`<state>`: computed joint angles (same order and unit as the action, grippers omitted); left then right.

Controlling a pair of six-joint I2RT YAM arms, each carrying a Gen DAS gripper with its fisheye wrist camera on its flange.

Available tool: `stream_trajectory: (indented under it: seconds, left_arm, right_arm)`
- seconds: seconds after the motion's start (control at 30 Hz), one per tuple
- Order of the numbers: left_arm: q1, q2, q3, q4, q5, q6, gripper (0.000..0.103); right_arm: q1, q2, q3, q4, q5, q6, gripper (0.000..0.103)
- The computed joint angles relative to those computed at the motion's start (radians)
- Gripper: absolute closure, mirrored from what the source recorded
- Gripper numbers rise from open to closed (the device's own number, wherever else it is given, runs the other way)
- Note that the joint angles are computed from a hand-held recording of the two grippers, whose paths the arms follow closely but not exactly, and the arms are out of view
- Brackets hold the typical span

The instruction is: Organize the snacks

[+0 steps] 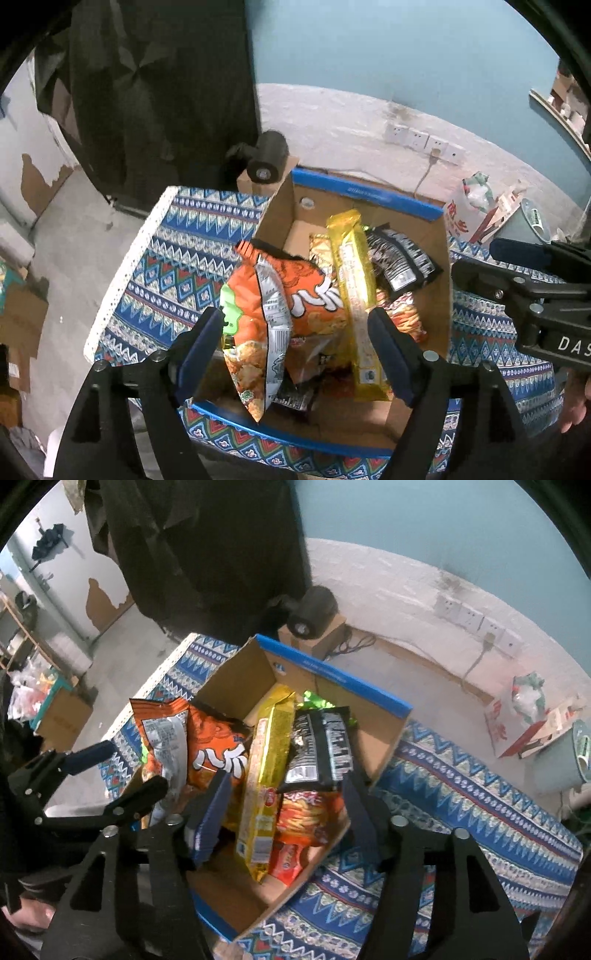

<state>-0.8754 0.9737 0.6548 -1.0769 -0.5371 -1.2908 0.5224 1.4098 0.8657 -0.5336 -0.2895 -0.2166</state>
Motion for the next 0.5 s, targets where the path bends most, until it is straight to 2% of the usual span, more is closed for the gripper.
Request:
stream_trajectory:
  seconds: [0.17, 0.5]
  left_arm:
    - [-0.102, 0.052, 0.086, -0.091, -0.074, -0.075, 0.015]
    - [-0.184, 0.127, 0.187, -0.176, -0.117, -0.129, 0.013]
  right_arm:
    - [-0.046, -0.079, -0.026, -0.011, -0.008, -0.029, 0.025]
    - [-0.153, -0.173, -0.07, -0.039, -0.044, -0.109, 0.025]
